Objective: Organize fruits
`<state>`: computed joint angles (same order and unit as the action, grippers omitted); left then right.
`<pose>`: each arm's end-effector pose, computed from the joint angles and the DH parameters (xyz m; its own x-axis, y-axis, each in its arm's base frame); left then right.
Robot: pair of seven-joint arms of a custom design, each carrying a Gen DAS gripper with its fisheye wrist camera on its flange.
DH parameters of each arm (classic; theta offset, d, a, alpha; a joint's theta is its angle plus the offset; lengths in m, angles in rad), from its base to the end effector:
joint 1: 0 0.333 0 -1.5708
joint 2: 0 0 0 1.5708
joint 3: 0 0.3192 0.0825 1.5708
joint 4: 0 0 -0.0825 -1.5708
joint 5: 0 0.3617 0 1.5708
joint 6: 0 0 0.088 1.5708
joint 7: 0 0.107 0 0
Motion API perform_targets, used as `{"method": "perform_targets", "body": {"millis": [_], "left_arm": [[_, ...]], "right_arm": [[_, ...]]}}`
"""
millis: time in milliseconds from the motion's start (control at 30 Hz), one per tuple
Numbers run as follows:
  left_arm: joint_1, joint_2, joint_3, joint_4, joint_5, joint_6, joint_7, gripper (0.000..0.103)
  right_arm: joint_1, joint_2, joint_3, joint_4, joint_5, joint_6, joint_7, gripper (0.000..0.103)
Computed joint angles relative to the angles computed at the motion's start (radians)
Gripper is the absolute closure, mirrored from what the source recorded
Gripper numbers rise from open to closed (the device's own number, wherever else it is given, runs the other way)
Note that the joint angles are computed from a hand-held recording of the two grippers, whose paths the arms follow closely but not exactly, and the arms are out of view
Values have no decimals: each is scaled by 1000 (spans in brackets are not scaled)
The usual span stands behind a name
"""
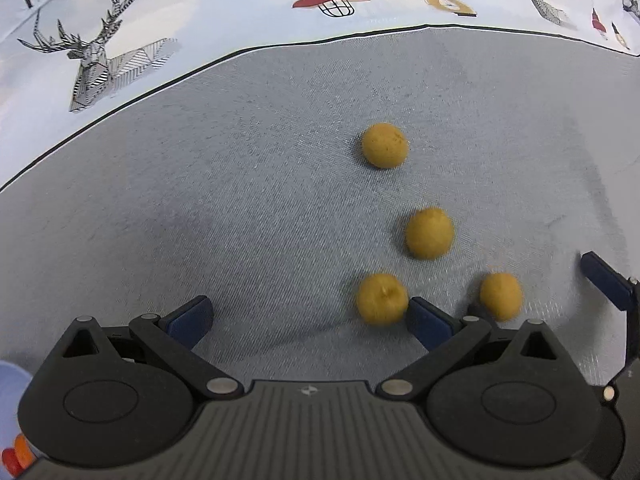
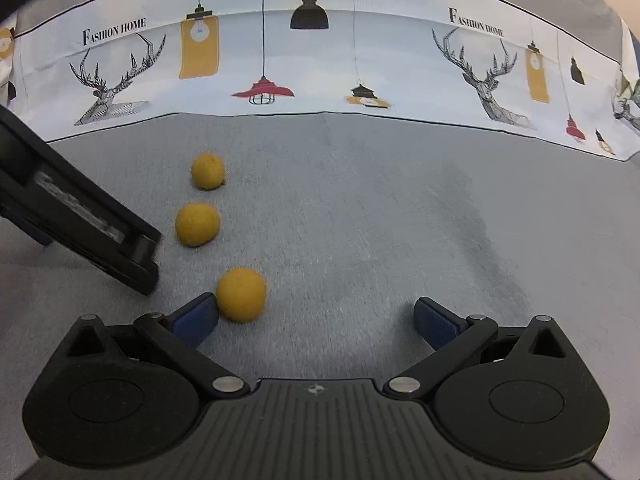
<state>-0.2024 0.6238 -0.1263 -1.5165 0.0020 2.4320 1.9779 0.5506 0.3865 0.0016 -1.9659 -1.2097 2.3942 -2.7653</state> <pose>0.6846 -0.2148 0.3439 -0.6397 -0.7670 -0.0490 -0.7244 0.6230 -0.2952 0.5214 0.3122 0.3018 -0.4662 -0.8842 0.0299 -0.6186 0.3016 -0.7256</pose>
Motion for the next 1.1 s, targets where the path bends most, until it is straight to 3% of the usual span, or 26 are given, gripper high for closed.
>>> {"method": "perform_targets", "body": {"millis": [33, 67, 100, 133, 167, 200, 267, 467, 733, 1100], "left_arm": [[3, 3, -2, 3, -8, 4, -4, 2], [7, -1, -6, -3, -17, 14, -3, 10], [23, -11, -23, -20, -37, 34, 22, 17], [35, -25, -37, -38, -52, 55, 52, 38], [42, -39, -45, -56, -60, 68, 82, 62], [40, -45, -44, -59, -62, 62, 91, 72], [37, -61, -37, -81, -71, 73, 89, 75], [37, -137, -11, -168, -62, 112, 64, 75], [149, -439, -23, -450, -191, 109, 182, 75], [285, -663, 79, -597, -270, 1, 323, 75]], "right_arm": [[0, 1, -1, 0, -6, 2, -1, 1], [0, 0, -2, 0, -13, 8, -1, 2], [-1, -7, -5, -9, -37, 31, 13, 11], [-4, -14, -9, -18, -76, 68, 35, 34], [-6, -21, -14, -28, -130, 108, 62, 49], [-6, -21, -12, -27, -157, 115, 59, 76], [-2, -11, -2, -13, -148, 83, 11, 76], [0, -29, 0, -30, -127, 16, 83, 76], [0, -45, 18, -56, -118, -55, 156, 76], [96, -127, 104, -21, -105, -250, 87, 75]]}}
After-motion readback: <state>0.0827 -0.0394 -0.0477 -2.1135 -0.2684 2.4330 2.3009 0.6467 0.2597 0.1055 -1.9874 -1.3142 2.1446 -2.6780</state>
